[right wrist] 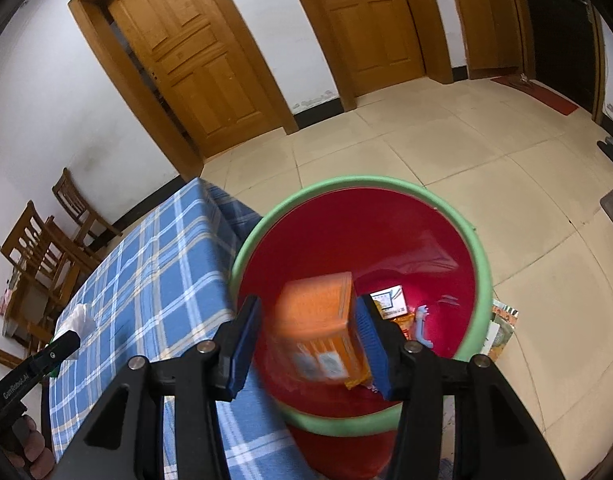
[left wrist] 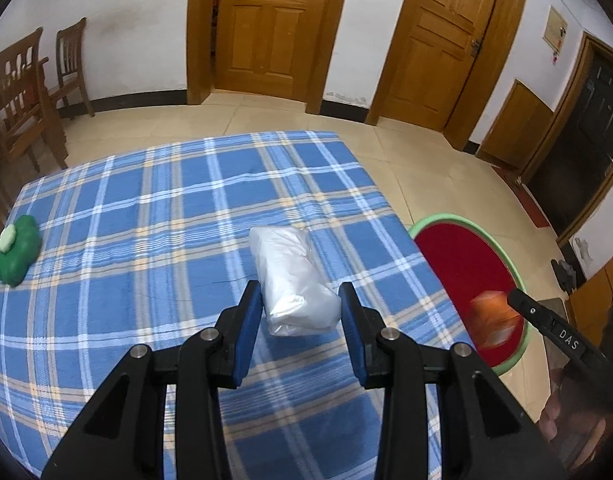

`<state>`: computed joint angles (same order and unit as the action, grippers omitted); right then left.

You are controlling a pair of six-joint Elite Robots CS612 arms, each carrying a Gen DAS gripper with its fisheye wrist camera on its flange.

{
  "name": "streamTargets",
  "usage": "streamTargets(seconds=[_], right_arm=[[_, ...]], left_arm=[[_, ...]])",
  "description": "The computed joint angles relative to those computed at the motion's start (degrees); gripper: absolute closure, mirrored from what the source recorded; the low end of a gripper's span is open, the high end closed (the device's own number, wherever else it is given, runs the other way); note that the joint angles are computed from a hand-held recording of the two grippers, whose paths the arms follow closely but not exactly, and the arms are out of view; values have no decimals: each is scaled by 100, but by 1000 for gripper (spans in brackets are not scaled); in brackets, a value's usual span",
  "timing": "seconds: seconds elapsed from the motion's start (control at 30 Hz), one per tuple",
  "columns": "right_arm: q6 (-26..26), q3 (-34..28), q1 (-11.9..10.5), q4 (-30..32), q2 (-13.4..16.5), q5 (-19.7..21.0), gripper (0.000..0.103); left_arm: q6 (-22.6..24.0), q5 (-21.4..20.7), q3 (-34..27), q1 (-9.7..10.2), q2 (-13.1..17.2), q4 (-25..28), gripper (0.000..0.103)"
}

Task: Collect trash
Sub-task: 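Carry the white plastic bag over the bin and open the left gripper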

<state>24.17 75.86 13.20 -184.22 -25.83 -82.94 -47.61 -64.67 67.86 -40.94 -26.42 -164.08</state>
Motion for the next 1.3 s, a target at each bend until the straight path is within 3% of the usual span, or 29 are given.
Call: streamTargets(seconds=[0.5,0.67,0.97,1.23,1.3], right_arm=[[102,272,-95,-159,-131,-108,48],[81,354,-111,-174,-175,-287,47],[130,469,-175,-218,-212,-267,46],[173,466,-196,-223,-198,-191,45],[187,471,-208,-229,-195,-175,45]], left_arm=[[608,-286,-695,-74,314,291,64],[937,-483,-1072,-92,505,340,64],[1459,-731,-1888,-114,917,666,64],[1666,-891,-2495,-120,1220,1051,63],[1705,-894,-2558,-124,1246,1089,59]])
